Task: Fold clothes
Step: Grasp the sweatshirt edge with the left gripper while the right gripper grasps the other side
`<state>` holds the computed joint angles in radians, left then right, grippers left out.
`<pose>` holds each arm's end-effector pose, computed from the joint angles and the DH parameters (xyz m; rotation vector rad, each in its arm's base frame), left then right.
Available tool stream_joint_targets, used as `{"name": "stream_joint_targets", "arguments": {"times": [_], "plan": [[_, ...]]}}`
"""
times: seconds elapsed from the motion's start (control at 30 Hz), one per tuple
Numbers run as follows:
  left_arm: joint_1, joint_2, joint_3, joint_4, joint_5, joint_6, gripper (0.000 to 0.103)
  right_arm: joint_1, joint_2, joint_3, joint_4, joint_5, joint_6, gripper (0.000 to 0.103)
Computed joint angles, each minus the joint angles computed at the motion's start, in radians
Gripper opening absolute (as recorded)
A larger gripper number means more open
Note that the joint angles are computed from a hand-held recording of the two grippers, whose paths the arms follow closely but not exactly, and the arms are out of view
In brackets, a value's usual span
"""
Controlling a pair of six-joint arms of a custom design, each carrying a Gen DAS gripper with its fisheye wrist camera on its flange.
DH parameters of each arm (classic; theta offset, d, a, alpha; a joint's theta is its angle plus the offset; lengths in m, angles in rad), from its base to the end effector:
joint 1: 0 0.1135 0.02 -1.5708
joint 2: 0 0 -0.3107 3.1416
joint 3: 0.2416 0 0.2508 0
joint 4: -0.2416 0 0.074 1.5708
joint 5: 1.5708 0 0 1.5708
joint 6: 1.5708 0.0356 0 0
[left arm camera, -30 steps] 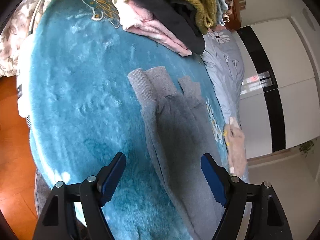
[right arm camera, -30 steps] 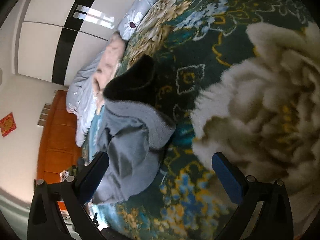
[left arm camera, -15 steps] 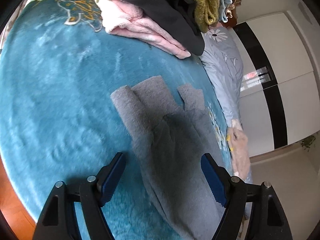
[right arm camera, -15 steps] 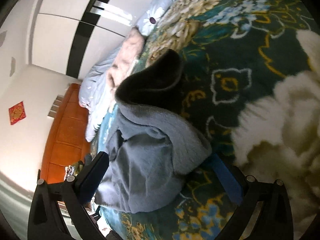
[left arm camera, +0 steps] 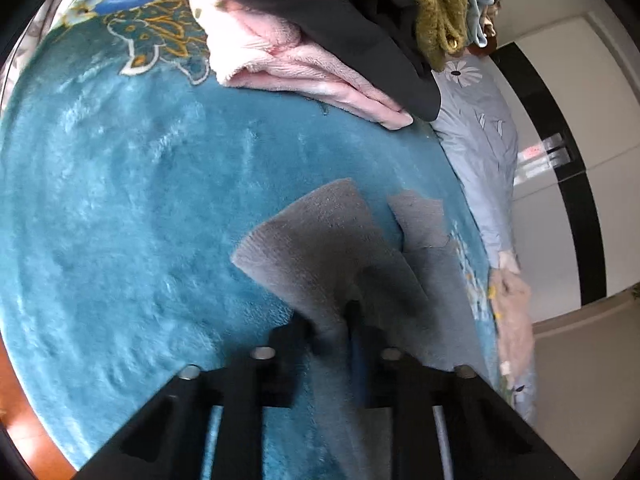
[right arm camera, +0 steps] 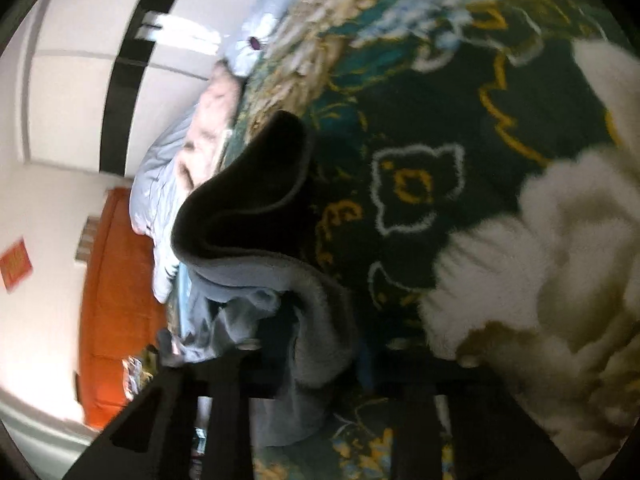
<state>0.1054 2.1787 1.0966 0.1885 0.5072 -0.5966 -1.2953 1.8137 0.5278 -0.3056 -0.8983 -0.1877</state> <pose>0.4301 0.0281 0.0998 -0.6402 2.4070 -0.8360 0.0863 -0.2029 0.1021 1.2764 2.0413 0.8726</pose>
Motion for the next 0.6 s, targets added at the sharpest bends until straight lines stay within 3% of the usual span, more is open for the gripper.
{"name": "stream_joint_targets", "arguments": {"times": [0.17,0.3,0.4,0.5,0.6], "plan": [[-0.005,-0.075,-0.022,0.008,-0.027,0.035,0.012,0.008,-0.190,-0.001,-0.086,0.042,-0.002,0.009],[0.009,-0.194,-0.073,0.025,0.003,0.081,0.012,-0.039,-0.343,0.073,-0.308,0.015,-0.098,0.008],[0.007,-0.250,-0.126,0.038,-0.035,0.191,0.012,-0.080,-0.430,0.111,-0.450,0.039,-0.221,0.008],[0.009,-0.183,-0.121,-0.010,-0.077,0.260,0.012,-0.163,-0.368,0.071,-0.430,0.113,-0.305,0.008],[0.032,-0.101,-0.135,0.006,-0.085,0.251,0.012,-0.212,-0.277,0.022,-0.356,0.158,-0.332,0.008]]}}
